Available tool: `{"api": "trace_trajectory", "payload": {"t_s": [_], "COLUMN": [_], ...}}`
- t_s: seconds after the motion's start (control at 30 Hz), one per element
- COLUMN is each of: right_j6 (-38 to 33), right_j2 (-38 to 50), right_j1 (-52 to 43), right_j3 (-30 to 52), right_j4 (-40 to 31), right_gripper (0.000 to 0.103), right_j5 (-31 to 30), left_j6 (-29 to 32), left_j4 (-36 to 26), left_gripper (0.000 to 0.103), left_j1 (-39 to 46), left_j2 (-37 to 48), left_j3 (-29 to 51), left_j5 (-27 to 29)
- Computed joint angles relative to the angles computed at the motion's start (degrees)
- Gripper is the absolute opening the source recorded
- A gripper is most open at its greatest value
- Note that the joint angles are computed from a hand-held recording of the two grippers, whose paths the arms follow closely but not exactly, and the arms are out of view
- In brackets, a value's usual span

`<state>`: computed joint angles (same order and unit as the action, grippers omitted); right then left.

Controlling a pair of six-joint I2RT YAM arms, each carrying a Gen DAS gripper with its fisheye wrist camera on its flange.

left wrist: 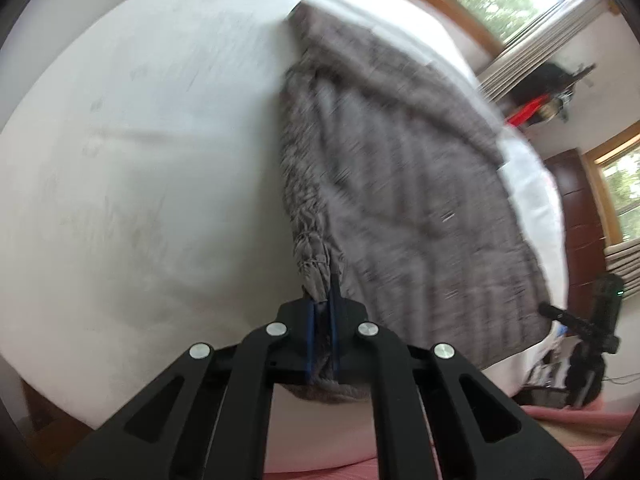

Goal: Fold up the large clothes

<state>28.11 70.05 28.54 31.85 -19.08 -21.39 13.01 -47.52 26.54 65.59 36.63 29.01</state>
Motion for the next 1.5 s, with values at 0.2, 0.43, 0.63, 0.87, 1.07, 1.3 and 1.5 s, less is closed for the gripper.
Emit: {"api": "trace_trajectory", "payload": {"t_s": [0.2, 0.43, 0.63, 0.87, 1.07, 1.3, 1.5], "right_j6": [-3.8, -8.9, -10.6, -11.2, -10.8, -9.7, -10.6], "right_j2": [0.3, 9.7, 22.0, 40.1, 57.5, 75.3, 78.2], "right_j1": [-5.3, -10.7, -14.3, -17.7, -19.3, -19.9, -21.2], "right_j3": [7.8, 22.7, 37.8, 58.2, 78.7, 101.4, 105.7], "right_j4": [-3.4, -6.3, -8.1, -12.4, -19.6, -29.5, -31.7], "right_gripper": [0.012, 0.012, 0.012, 0.012, 0.012, 0.014, 0.026], "right_j5": [-4.4, -6.5, -6.4, -5.6, -4.7, -5.0, -8.5], "left_j6": [-4.7, -10.4, -15.8, -20.4, -22.1, -22.2, -20.0], "left_j4": [-2.3, 3.8, 9.7, 12.1, 8.6, 0.9, -3.0], "left_gripper": [0.004, 0.004, 0.004, 0.004, 0.004, 0.004, 0.007], "left_j1": [-4.3, -9.1, -12.5, -13.5, -14.9, -16.7, -16.5], "left_j2": [0.3, 10.2, 22.7, 39.4, 55.4, 72.5, 77.6], "left_j3": [10.4, 21.7, 33.9, 51.0, 68.3, 88.1, 95.2], "left_j5": [4.5, 5.0, 3.9, 0.8, -4.5, -9.3, -8.6]}}
